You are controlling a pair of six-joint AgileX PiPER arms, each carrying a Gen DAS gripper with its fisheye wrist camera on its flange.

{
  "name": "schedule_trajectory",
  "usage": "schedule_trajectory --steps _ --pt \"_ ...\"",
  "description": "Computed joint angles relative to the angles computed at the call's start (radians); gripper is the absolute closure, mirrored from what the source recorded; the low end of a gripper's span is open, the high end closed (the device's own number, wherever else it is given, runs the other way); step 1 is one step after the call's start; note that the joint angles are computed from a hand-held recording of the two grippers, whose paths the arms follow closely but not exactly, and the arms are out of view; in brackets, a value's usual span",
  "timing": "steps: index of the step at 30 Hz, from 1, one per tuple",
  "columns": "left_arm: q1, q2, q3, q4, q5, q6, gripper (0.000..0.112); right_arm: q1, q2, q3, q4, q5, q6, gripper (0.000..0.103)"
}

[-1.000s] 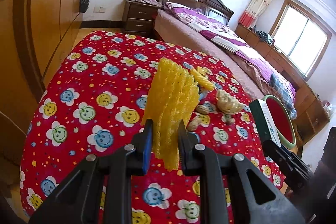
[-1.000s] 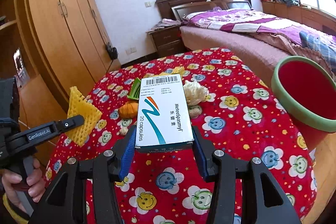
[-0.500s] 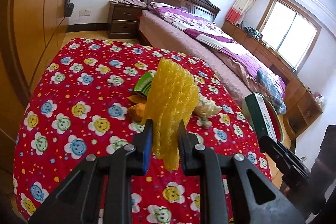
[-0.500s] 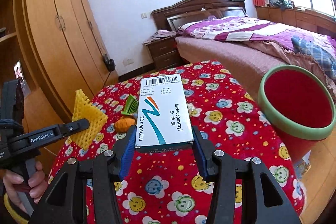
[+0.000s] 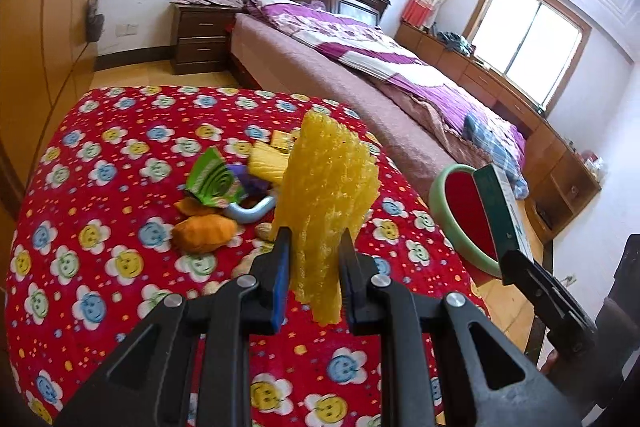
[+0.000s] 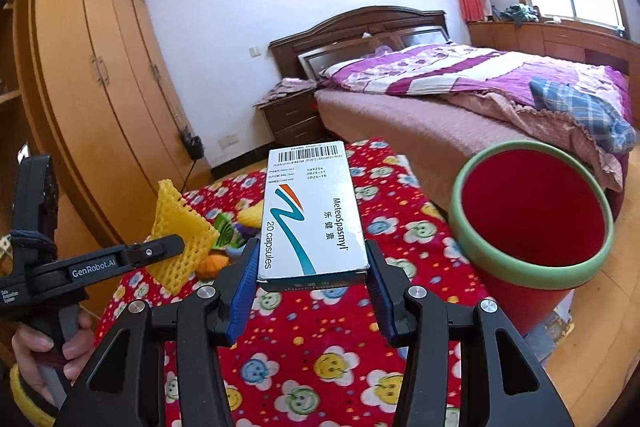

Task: Collect trash
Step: 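Carry the foam net in the left tool while the right tool carries the medicine box over the bucket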

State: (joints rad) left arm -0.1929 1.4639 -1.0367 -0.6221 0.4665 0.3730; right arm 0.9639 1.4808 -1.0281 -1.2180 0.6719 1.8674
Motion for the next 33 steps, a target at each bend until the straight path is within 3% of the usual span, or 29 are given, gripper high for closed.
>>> schedule_trajectory --steps 16,33 --pt "-0.228 0.219 -0.314 0.176 0.061 -0.169 0.091 -0.138 -0.165 0.152 0.003 0.046 0.038 0.052" --pt "-0.399 0.545 -0.730 0.247 0.167 -0.250 0.091 -0.489 -0.224 0.287 0.073 -0.161 -0.043 0.052"
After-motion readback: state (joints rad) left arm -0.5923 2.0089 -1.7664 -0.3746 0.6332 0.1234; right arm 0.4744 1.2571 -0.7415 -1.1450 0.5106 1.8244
